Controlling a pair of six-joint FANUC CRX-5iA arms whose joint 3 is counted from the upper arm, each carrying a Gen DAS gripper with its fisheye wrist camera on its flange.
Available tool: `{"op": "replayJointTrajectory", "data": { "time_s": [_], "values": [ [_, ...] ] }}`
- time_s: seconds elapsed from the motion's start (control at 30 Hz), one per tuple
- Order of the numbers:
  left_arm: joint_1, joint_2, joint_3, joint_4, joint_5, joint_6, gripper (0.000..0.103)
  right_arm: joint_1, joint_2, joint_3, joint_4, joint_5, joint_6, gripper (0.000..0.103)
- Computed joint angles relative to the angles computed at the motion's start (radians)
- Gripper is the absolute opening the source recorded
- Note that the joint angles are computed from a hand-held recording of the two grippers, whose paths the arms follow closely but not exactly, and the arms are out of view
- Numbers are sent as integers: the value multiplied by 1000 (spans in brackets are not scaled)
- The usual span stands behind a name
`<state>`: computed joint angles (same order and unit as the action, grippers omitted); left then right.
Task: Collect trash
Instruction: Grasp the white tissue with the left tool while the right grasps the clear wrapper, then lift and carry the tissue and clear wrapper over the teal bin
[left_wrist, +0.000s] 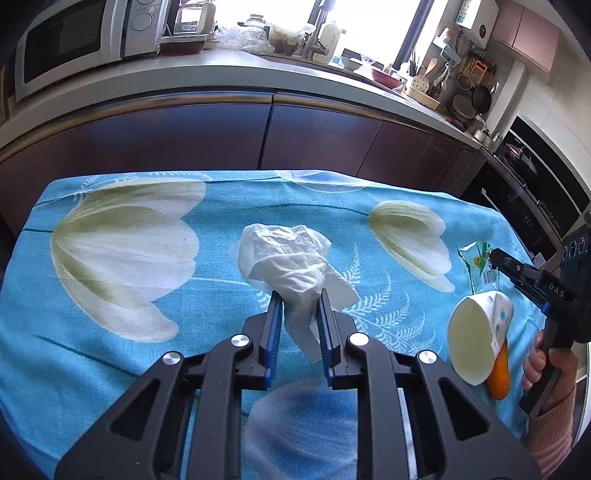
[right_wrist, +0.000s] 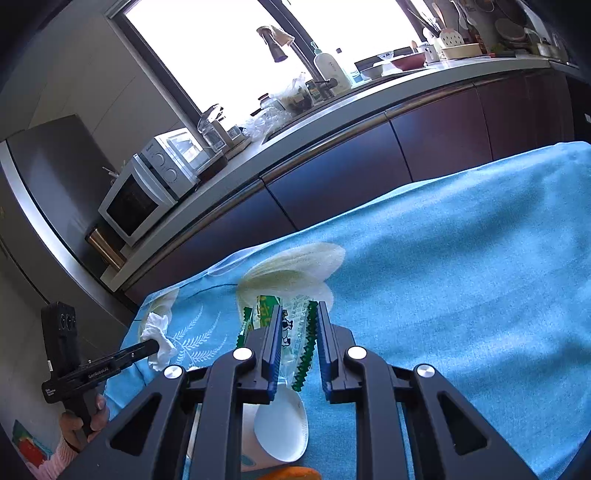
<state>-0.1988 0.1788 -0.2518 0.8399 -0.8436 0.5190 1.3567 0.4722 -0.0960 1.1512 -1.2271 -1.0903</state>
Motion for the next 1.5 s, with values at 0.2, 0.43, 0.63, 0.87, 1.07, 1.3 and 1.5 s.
{"op": "replayJointTrajectory", "data": {
  "time_s": [0.2,0.43,0.63,0.87,1.07,1.3,1.5],
  "values": [
    [46,-65,-59,39,-26,-66,19,5,27,56,58,-53,41,16],
    [111,-144,-133,69,-59,-146,19,-9,71,138,146,-5,109,16],
    [168,-201,-187,63,-72,-198,19,-32,128,210,195,93,125,16],
    [242,-257,-245,87,-96,-248,19,-55,203,309,204,210,159,16],
    [309,-297,-285,95,-120,-264,19,-67,273,412,202,269,202,16],
    [372,-318,-311,80,-153,-275,19,-75,345,529,174,318,275,16],
    [427,-341,-336,82,-178,-299,19,-74,404,634,137,338,348,16]
  ]
}}
